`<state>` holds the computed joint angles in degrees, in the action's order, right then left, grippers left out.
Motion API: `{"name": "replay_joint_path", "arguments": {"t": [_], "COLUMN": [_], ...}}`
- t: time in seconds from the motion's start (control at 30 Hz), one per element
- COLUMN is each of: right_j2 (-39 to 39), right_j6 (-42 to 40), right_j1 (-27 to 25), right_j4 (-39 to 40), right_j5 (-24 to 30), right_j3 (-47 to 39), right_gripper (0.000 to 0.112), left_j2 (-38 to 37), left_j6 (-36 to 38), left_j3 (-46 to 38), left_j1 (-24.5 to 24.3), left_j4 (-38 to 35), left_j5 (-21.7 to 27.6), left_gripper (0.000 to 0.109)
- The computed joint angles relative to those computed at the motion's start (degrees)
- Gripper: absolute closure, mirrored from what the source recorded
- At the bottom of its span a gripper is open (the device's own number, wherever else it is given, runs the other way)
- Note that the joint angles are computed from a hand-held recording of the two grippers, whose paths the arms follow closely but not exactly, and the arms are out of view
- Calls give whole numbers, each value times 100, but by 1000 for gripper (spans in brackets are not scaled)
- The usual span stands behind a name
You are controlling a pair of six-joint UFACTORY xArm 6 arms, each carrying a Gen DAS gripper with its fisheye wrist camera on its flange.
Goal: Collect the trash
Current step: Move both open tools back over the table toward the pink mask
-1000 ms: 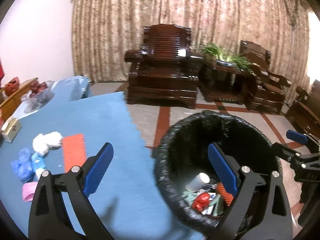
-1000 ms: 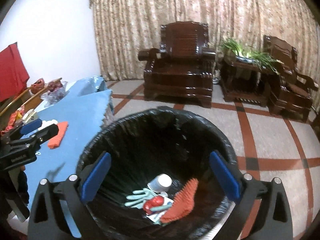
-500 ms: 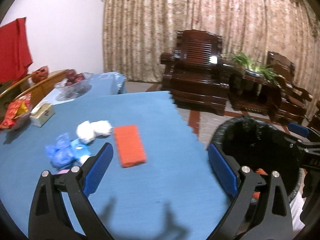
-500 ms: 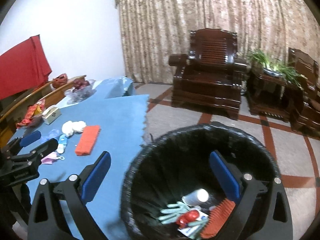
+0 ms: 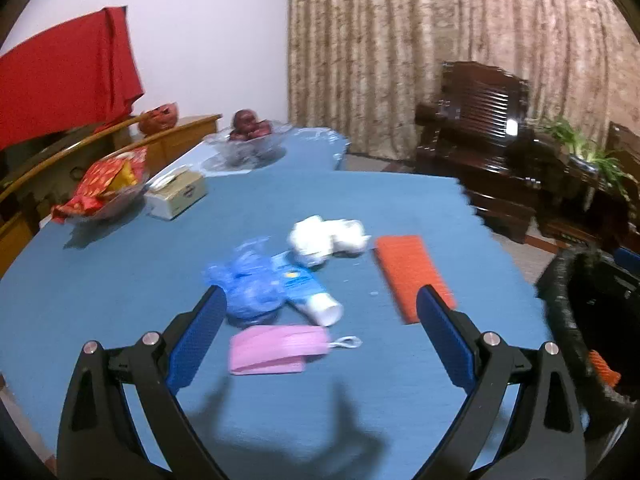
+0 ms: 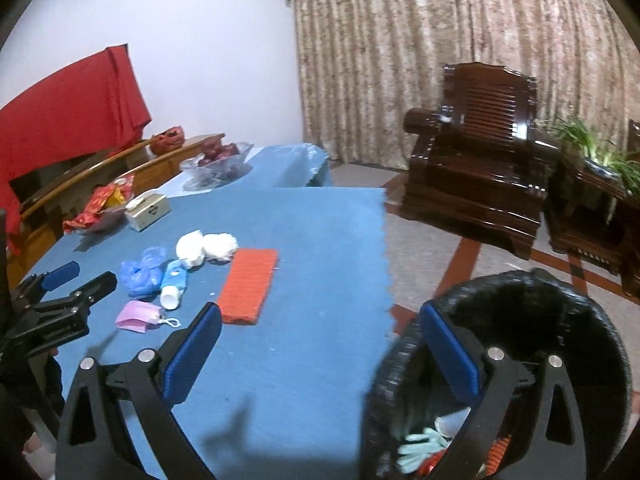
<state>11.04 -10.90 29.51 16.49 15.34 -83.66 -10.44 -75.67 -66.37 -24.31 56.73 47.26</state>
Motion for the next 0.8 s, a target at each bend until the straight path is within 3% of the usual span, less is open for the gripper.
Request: {"name": "replay_joint_path", "arguments": {"t": [0.4,0.57,0.8], "right_j2": [1036,1301,1672], "right_j6": [201,125,215], "right_j1": [357,418,426], "right_j4": [-384,-377,-428], "right_j5": [281,419,594], "right_j3": [-1020,-1295,-1707], "right_gripper": [15,15,15], "left_j2": [21,151,322], "left_j6": [162,302,471], "left_j3": [464,507,577], "left_j1": [704,857,1034], "left_j4": [-597,-818,-1291], "left_j5": [-298,-405,-657], "left_gripper": [16,23,24]}}
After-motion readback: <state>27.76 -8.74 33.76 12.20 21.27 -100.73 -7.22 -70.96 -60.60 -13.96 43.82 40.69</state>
